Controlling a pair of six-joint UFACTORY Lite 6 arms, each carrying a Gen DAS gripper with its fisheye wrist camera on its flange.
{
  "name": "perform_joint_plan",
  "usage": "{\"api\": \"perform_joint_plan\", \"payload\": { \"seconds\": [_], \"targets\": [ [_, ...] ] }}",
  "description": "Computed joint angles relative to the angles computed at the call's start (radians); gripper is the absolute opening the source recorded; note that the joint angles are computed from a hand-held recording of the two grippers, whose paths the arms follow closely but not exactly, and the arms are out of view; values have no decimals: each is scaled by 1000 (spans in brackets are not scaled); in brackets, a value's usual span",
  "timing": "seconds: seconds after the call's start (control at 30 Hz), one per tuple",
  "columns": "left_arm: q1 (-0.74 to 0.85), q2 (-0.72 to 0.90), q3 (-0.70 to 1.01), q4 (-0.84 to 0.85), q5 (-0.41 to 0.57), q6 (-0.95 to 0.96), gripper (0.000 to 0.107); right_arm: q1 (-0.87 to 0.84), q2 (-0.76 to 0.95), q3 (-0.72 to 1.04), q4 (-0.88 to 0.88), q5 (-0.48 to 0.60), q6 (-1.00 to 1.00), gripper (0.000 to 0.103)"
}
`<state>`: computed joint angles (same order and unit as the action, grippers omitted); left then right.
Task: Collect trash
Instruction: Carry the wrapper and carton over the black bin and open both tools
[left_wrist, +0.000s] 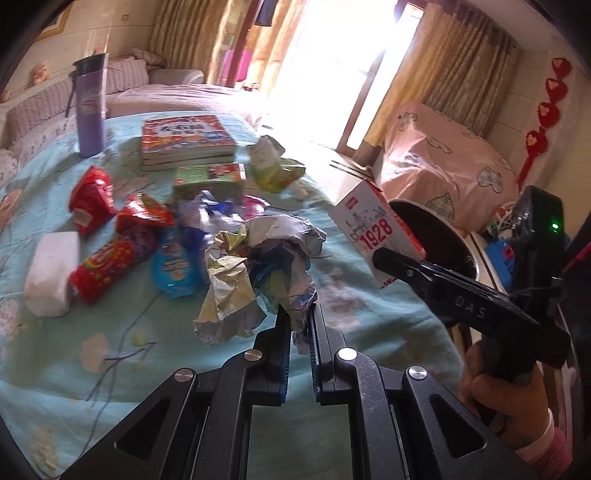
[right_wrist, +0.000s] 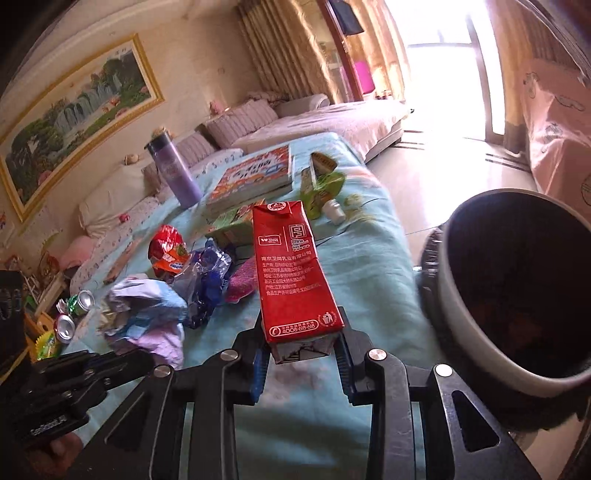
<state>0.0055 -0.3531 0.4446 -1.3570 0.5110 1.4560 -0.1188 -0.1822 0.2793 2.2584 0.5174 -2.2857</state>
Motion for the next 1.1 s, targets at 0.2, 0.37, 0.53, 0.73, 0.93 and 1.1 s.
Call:
{"api": "perform_joint_plan", "payload": {
  "seconds": [0.2,0.37,0.53,0.73,0.93,1.1],
  "targets": [
    [-178,61,63,-54,-80,-19,8,-300,-176,-81,-384,84,253,32],
    [-279,138,136,-96,-125,-11,8,-512,-192,-70,-562,159,330,32],
    [-370,236,227,-157,-166,23,8,-653,-171,-40,-641,201,333,32],
    [-466,391,373,-213,-201,56,8,-745,-107,13,-665,215,314,32],
    [-518,560,555,-149,-210,-22,8,-789,-40,76,-676,209,297,32],
    [-562,696,723,-4,-230,-179,8,-789,40,144,-665,187,284,32]
  ]
}}
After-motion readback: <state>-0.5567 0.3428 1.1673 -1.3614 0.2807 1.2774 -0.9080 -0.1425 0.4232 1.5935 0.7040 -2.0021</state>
